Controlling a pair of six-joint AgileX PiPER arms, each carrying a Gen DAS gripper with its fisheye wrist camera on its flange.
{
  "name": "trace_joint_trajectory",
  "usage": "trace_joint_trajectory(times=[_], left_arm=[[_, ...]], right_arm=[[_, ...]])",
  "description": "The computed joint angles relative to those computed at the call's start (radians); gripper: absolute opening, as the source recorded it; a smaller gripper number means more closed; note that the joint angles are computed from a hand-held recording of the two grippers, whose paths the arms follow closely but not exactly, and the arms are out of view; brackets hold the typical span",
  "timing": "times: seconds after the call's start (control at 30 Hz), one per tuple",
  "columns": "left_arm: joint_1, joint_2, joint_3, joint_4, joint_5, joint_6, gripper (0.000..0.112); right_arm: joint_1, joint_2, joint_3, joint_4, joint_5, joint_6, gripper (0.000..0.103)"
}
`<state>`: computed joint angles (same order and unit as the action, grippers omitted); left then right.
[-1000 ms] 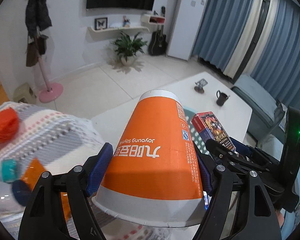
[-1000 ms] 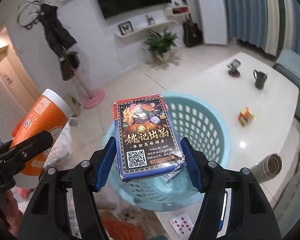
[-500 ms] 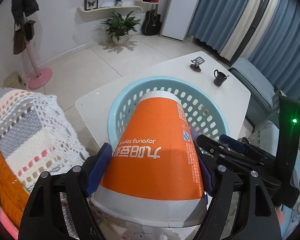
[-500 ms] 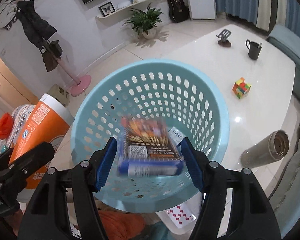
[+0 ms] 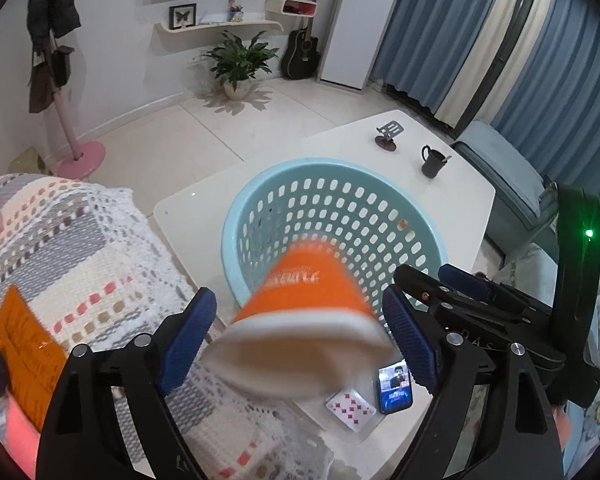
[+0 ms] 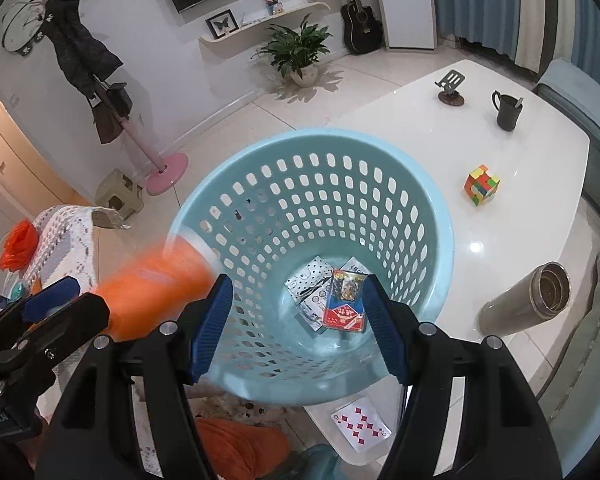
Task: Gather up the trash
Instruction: 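Carry the cup and card box over the basket and release both, then return both open grippers to the table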
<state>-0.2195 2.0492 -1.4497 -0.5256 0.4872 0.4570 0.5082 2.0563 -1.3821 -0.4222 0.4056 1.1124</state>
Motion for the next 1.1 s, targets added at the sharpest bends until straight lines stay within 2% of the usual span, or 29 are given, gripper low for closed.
trace_joint_trajectory(times=[0.27, 0.47, 0.57, 0.7, 0.9, 0.97, 1.03, 1.1], left_arm=[[0.025, -0.091, 0.105, -0.079, -0.037, 0.073, 0.084], [0.098, -0.218, 0.247, -0.266, -0.06, 0.26, 0.084], [0.164, -0.302, 0.337, -0.401, -0.047, 0.397, 0.084], [0.287, -0.427, 0.45, -0.532, -0.016, 0.548, 0.084], [0.532, -0.557, 0.549, -0.629, 0.072, 0.7, 0.084], [0.619, -0.569, 0.558, -0.646, 0.111, 0.74, 0.084], [0.717, -0.566, 0.558, -0.66, 0.16, 0.784, 0.082], [0.799, -0.537, 0.537, -0.662, 0.211, 0.808, 0.082]], right_arm=[[0.052, -0.069, 0.028, -0.094, 0.039, 0.103, 0.064], [0.135, -0.107, -0.01, -0.172, 0.104, 0.144, 0.064], [0.208, -0.111, -0.068, -0.243, 0.166, 0.166, 0.064], [0.279, -0.093, -0.162, -0.256, 0.207, 0.126, 0.064], [0.39, 0.009, -0.375, -0.239, 0.271, 0.025, 0.063], [0.419, 0.059, -0.455, -0.227, 0.296, 0.008, 0.057], [0.435, 0.108, -0.528, -0.179, 0.312, -0.024, 0.036], [0.442, 0.161, -0.601, -0.087, 0.31, -0.092, 0.036]])
